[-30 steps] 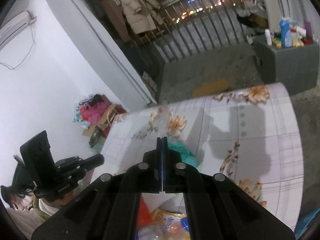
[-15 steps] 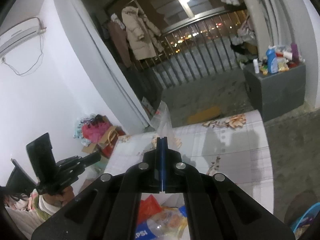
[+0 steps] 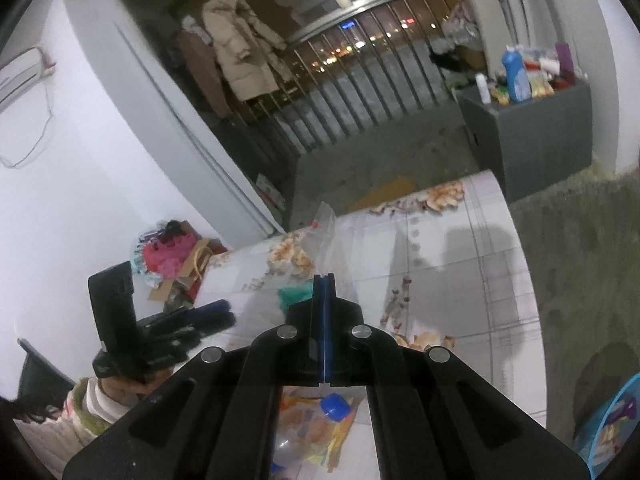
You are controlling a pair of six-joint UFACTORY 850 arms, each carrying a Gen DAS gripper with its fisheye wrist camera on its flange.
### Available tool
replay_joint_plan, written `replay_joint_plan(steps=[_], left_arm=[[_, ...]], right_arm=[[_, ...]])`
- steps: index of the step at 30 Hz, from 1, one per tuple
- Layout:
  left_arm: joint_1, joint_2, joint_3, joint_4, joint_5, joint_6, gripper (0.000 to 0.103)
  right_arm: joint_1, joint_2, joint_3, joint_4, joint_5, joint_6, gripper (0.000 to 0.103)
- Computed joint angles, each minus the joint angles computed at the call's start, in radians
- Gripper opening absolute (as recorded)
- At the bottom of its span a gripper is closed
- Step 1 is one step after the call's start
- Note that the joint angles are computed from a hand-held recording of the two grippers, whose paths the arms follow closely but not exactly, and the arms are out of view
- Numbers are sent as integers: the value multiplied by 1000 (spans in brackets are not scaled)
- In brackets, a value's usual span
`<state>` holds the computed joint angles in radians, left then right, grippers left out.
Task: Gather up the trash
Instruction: 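Carry the teal bag over the blue wastebasket and open the left tool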
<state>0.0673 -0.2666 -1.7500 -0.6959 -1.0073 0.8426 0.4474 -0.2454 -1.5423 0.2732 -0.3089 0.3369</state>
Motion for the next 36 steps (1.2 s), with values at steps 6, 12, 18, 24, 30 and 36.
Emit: replay_joint_plan(steps=[6, 12, 18, 24, 30, 36], left_arm=[[-102, -87, -61, 160, 67, 9, 53], [-145, -157, -110, 284, 79, -71, 54], [-153, -166, -111, 317, 122, -90, 47], [-145, -141, -98, 274, 149, -68, 43], [-138, -79, -97, 158, 173, 11, 43], [-182, -34, -122, 78, 114, 58, 43]], right_arm=[[-12, -23, -7, 28, -5, -16, 0], [-24, -40, -9, 102, -13, -69, 0], [-30, -30, 17, 165, -4, -111, 0], [-43, -3, 52, 269, 26, -190, 0], [-55, 79, 137, 372, 90, -266, 0], [-71, 228, 287, 342, 166, -200, 0]])
